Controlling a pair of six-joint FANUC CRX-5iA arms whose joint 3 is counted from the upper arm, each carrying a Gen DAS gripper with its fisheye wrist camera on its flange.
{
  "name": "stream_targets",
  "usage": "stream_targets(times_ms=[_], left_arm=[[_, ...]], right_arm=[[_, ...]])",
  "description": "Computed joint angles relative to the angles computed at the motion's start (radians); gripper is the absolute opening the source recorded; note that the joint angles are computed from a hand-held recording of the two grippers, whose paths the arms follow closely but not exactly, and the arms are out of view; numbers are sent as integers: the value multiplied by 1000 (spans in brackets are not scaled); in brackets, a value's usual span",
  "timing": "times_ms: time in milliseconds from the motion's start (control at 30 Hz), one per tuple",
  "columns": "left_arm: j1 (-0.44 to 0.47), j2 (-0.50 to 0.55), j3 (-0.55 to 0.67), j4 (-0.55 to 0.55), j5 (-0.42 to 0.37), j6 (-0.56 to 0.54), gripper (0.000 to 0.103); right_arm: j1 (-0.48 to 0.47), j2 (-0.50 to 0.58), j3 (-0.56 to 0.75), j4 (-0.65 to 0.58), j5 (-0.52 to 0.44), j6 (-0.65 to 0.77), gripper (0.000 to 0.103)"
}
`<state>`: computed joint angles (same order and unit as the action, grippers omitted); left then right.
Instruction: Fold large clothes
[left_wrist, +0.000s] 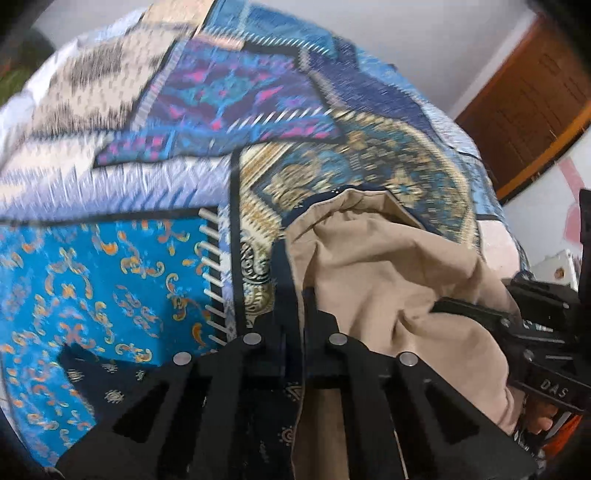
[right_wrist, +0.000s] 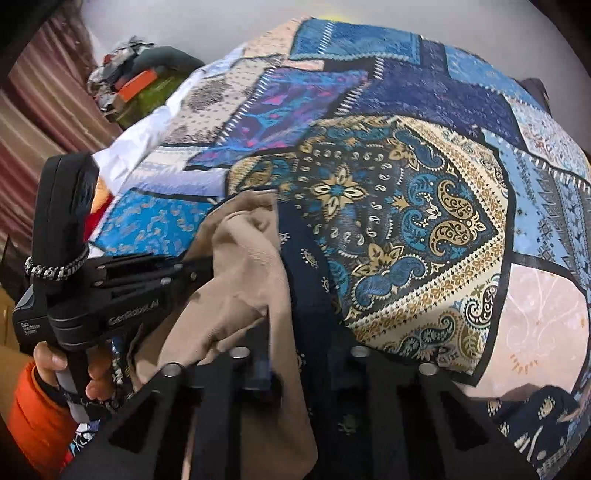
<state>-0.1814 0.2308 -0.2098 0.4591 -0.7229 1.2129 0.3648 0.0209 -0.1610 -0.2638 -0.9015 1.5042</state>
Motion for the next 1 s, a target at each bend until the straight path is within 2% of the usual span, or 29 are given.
stream_targets(times_ms=[67, 167, 333, 467, 667, 1000], left_arm=[[-6, -40, -18, 2, 12, -18, 5], [-6, -134, -77, 63, 21, -97, 5], [-13, -287, -148, 103, -21, -184, 5], [-9, -391, -202, 81, -70, -193, 5], [4, -520, -321, 66, -126, -195, 5], [-6, -632, -446, -31, -166, -143, 6]], right_arm=[[23, -44, -41, 49, 31, -35, 12], [42, -127, -87, 76, 51, -69, 11], [116, -300, -167, 158, 37, -129, 11], [194, -430, -221, 206, -19, -190, 11], [375, -616, -355, 351, -82, -399, 11], [632, -751, -501, 490, -262, -651, 12]])
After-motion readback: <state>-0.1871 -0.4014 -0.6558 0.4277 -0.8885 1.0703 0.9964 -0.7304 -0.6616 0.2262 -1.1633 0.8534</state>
